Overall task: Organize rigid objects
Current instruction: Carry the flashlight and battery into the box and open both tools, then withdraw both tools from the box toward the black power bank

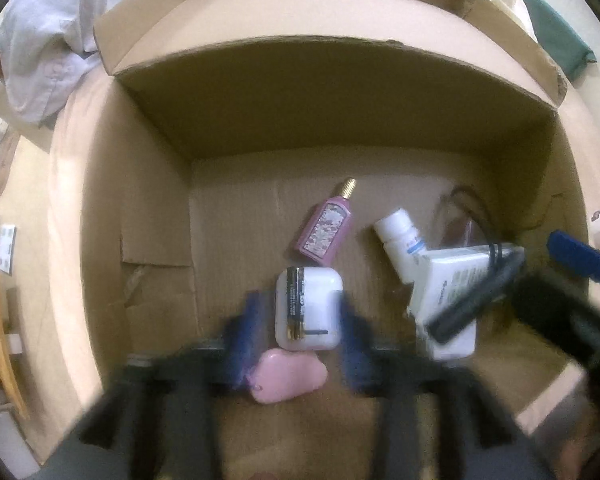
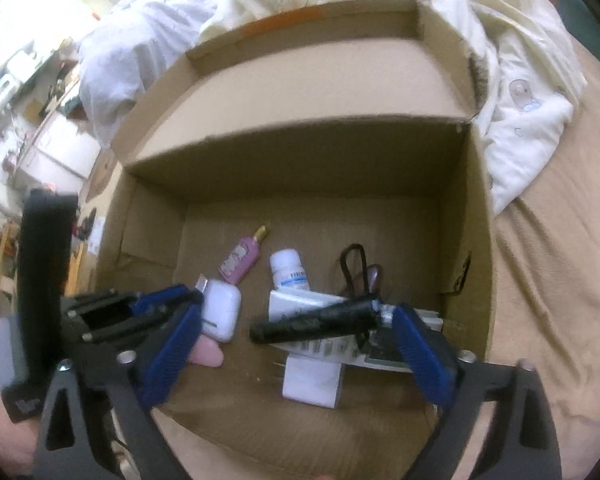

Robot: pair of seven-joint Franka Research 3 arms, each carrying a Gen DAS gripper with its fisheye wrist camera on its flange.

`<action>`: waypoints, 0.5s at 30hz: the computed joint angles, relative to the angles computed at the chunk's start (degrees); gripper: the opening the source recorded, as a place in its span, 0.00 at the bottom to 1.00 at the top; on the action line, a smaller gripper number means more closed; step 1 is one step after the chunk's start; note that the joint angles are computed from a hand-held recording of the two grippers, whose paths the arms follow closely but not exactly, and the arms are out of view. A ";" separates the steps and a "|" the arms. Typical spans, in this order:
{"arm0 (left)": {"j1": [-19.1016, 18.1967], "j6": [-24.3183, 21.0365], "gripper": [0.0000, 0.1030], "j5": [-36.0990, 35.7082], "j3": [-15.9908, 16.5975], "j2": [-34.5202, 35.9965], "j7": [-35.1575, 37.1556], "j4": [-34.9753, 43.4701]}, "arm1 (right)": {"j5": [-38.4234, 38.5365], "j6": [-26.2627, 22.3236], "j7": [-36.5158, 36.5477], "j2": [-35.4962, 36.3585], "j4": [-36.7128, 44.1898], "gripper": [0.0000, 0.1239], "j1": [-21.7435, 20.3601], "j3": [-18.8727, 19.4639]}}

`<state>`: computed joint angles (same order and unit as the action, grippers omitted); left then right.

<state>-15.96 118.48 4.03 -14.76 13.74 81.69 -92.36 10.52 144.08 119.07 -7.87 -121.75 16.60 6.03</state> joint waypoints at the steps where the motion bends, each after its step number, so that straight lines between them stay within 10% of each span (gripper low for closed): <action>1: 0.23 0.25 0.58 -1.05 -0.19 -0.19 0.40 -0.19 | -0.47 0.69 1.02 -0.39 -0.40 0.83 -0.21 0.06; 6: -0.56 1.64 0.86 0.43 -0.30 -1.77 -0.13 -1.51 | 1.22 4.47 2.36 -2.23 -2.48 0.83 -0.64 -0.26; 15: -0.98 -0.77 0.86 2.88 0.18 -2.86 -2.22 -1.13 | -1.38 4.79 3.22 -3.31 -2.93 0.83 -1.37 0.38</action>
<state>-16.95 117.71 6.90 -14.58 10.88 79.47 -93.49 9.14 148.87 122.29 -11.17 -124.68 15.23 6.41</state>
